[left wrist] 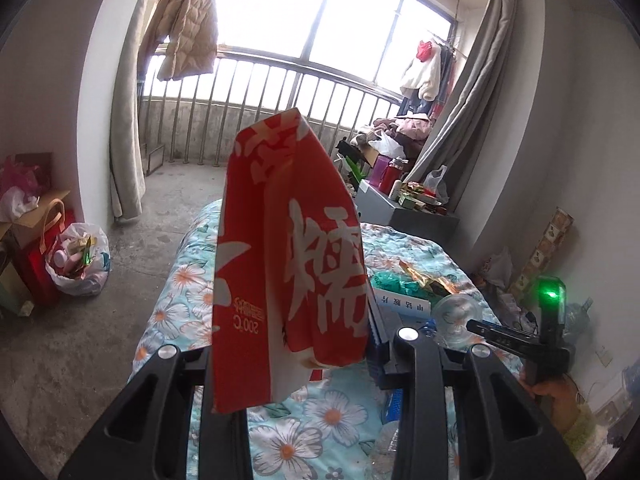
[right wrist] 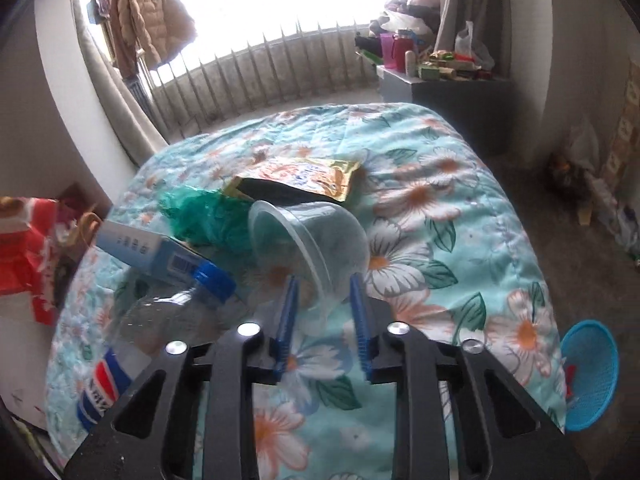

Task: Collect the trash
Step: 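Grasp the clear plastic cup with the right gripper and lift it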

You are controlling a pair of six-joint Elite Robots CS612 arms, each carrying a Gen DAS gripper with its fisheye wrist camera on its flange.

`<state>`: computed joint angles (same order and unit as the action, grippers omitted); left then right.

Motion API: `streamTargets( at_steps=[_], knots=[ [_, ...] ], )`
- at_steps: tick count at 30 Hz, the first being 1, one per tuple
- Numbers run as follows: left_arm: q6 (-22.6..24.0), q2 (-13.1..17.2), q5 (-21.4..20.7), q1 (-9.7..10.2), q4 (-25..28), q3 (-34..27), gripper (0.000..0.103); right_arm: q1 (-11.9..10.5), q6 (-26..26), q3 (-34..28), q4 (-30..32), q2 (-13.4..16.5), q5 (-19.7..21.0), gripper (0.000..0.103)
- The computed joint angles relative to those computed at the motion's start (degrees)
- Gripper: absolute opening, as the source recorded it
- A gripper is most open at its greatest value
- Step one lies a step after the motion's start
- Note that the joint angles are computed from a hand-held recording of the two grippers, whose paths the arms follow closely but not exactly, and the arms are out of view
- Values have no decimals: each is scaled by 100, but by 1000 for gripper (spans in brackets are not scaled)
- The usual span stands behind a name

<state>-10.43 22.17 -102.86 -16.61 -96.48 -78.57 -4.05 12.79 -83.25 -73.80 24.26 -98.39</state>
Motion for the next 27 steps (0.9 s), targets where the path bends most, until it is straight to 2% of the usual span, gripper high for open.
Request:
streamTargets(
  at_steps=[3, 11, 17, 22, 27],
  knots=[
    [230, -11, -68, -61, -19, -25, 32, -52, 357, -111, 90, 53, -9, 4],
    [477, -92, -684, -169, -119, 143, 32, -243, 1007, -956, 370, 275, 298, 3],
    [683, -157, -1022, -341, -110, 238, 32, -368, 1354, -1538, 598, 419, 221, 3],
    [909, -186, -1151, -469, 43, 253, 32, -505, 1719, -1951, 646, 540, 302, 3],
    [1187, -250, -1050, -651, 301, 275, 32, -662, 1959, -2298, 535, 663, 364, 3]
  ],
)
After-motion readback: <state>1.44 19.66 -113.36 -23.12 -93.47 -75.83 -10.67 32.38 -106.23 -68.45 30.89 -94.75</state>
